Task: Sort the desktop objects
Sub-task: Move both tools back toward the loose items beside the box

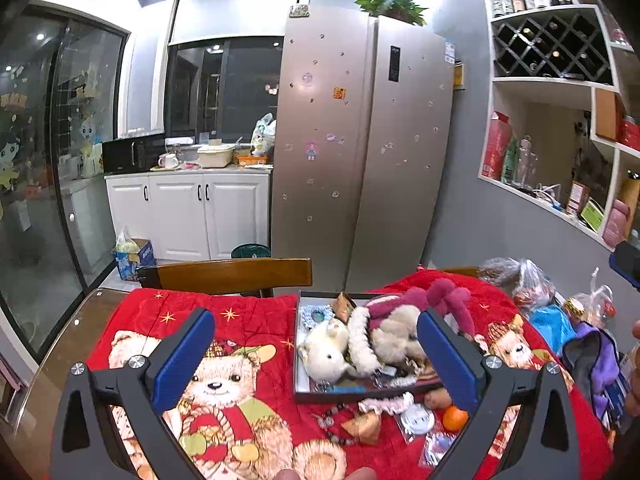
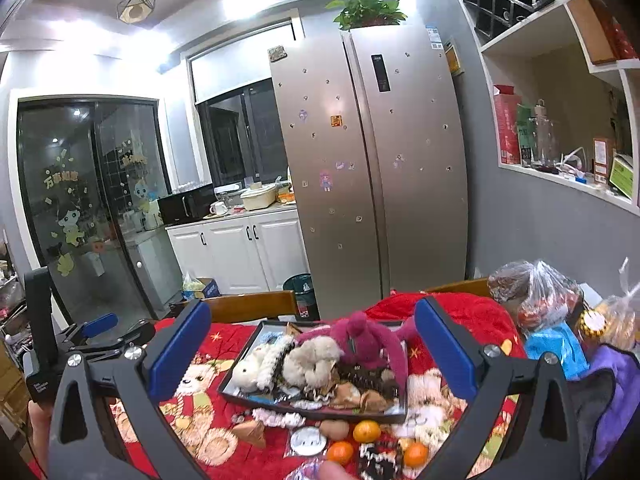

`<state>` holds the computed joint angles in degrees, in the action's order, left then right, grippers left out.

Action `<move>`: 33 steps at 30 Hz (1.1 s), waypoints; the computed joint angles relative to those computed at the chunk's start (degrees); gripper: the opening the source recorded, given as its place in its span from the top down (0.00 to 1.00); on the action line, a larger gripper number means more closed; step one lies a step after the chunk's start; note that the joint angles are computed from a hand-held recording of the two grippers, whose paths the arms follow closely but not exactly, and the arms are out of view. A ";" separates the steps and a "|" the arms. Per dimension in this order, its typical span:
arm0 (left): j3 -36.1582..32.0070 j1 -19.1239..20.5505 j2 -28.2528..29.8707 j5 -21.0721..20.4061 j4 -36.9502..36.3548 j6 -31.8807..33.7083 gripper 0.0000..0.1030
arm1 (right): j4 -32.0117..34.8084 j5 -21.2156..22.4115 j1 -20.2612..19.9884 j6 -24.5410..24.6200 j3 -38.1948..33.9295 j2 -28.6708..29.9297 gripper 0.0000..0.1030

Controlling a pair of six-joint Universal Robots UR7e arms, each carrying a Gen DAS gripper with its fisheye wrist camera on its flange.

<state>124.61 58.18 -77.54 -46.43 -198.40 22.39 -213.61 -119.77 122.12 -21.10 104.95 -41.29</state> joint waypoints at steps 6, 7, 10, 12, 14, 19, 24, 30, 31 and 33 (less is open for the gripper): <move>4.79 -2.64 -2.22 2.66 -1.65 -1.05 0.00 | -4.73 -0.04 0.08 -1.44 4.79 -0.07 0.00; 5.34 -2.88 -2.13 2.96 -1.97 -0.95 0.00 | -5.16 0.55 -0.10 -1.44 5.59 -0.19 0.00; 5.89 -3.10 -1.26 3.58 -2.33 -1.27 0.00 | -4.53 1.81 -0.84 -1.38 6.40 -0.09 0.00; 5.92 -2.81 -0.49 3.90 -1.85 -1.78 0.00 | -5.69 0.01 -0.77 -3.54 5.79 1.20 0.00; 5.95 -2.37 0.46 3.82 -1.79 -1.84 0.00 | -7.87 -0.95 -1.13 -5.88 5.28 2.72 0.00; 5.71 -0.93 3.20 3.26 -1.89 -1.87 0.00 | -11.93 -4.91 -2.13 -9.22 3.66 6.22 0.00; 4.90 2.02 6.10 -0.05 -1.95 -1.89 0.00 | -6.35 -7.31 -4.58 -6.37 2.44 6.92 0.00; 1.64 6.01 12.30 -1.59 -1.04 1.22 0.00 | -5.34 -5.49 -7.93 -5.07 1.38 8.21 0.00; 1.11 6.75 13.00 -2.34 -0.54 1.32 0.00 | -4.66 -4.65 -8.52 -5.24 1.61 8.15 0.00; 0.16 8.03 14.33 -3.66 -0.34 1.66 0.00 | -2.91 -3.37 -9.52 -6.24 2.02 8.15 0.00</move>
